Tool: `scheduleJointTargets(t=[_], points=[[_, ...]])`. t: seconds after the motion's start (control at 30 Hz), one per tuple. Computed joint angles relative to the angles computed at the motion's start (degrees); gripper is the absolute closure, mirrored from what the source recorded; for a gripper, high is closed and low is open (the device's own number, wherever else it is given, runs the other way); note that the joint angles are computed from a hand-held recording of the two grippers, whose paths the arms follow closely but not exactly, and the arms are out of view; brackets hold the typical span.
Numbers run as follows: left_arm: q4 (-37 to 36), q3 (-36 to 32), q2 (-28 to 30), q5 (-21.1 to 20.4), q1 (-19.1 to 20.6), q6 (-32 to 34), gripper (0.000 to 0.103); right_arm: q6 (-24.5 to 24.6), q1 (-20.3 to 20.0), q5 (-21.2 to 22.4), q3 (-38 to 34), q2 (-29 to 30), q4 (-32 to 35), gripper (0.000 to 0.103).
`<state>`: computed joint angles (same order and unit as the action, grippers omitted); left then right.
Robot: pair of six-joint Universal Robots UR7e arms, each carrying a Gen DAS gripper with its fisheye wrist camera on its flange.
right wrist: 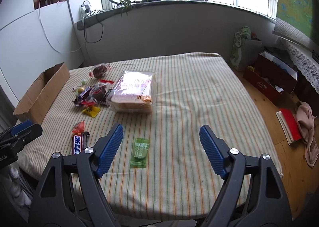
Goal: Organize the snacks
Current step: 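Grasp the blue-wrapped candy bar with the left tool while the right tool grasps the green candy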
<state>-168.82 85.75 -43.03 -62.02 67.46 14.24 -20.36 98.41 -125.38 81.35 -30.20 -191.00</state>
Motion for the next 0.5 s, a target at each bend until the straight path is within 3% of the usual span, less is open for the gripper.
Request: scheduleJointTargets(t=[0.13,0.27,0.4,0.5], points=[[5.0,-1.1,1.0,-2.4,0.5,-2.3,0.032,2.0,-0.8,1.5,-0.1,0.3,4.4,0.043],[8.0,-1.9,2.1,-3.6,0.6,-3.6,0.033,3.0,-1.3,2.2,-0.2,0.5,7.0,0.054],[9.0,-2.8,3.3,-3.0,0.4,-3.3,0.034,3.4,-1.6,2.4,-1.0,1.0,9.0,0.059],[10.1,-4.0,4.3,-2.6,0.7,-3.4,0.042,3.4,-1.7,2.4,-1.7,1.4,10.7,0.064]])
